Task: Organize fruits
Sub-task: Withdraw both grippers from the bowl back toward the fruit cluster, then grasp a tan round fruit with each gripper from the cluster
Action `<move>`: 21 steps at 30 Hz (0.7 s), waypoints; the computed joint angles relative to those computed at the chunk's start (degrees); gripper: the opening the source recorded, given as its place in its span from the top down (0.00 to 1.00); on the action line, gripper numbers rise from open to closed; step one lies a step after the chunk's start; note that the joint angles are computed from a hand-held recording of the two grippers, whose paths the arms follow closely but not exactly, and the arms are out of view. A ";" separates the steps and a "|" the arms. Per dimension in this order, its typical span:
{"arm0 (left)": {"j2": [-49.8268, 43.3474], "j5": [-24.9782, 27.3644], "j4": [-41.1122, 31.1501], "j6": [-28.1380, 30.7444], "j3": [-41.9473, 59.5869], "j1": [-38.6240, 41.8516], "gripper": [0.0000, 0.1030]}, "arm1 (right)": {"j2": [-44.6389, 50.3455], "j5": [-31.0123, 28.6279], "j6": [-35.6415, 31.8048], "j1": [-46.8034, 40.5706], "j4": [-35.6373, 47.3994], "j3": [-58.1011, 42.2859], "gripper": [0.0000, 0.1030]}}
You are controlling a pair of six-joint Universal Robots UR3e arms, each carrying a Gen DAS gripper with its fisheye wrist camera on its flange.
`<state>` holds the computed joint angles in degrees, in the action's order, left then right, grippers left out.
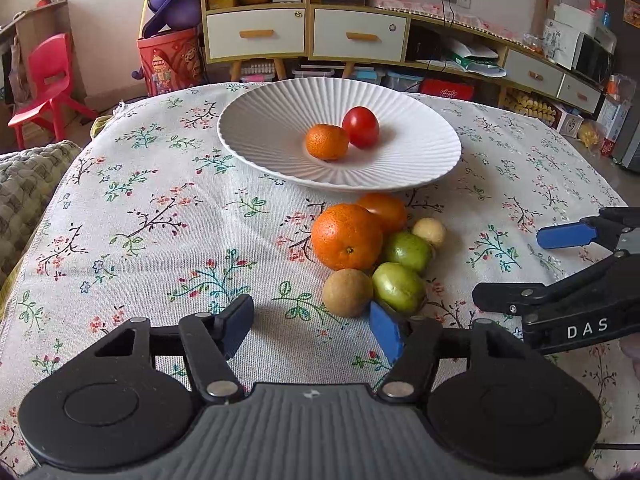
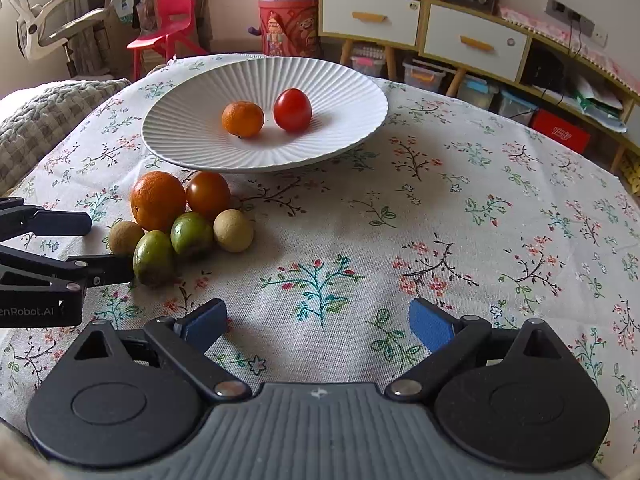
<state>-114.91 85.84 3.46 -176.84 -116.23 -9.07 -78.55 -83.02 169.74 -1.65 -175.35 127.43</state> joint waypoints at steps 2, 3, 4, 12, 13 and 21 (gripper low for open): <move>-0.41 -0.52 0.51 0.41 0.24 -0.19 0.62 | 0.01 -0.05 0.02 0.06 0.03 -0.02 0.06; -0.63 -1.30 0.78 0.76 0.37 -0.04 0.69 | 0.04 -0.09 0.07 0.09 -0.07 -0.01 0.06; -0.73 -1.90 0.91 0.87 0.44 0.10 0.76 | 0.16 -0.17 0.11 0.15 -0.21 -0.04 0.06; 0.88 -4.70 -0.05 1.86 -0.52 1.46 0.91 | 2.50 -1.19 0.70 1.59 -1.14 -2.11 0.08; 1.21 -4.48 -0.01 1.95 -0.84 1.54 0.91 | 2.99 -1.42 0.63 1.88 -1.44 -2.47 0.08; 3.51 -3.77 -1.19 2.65 -2.54 2.92 0.91 | 6.45 -2.19 -0.69 3.91 -5.23 -4.51 0.17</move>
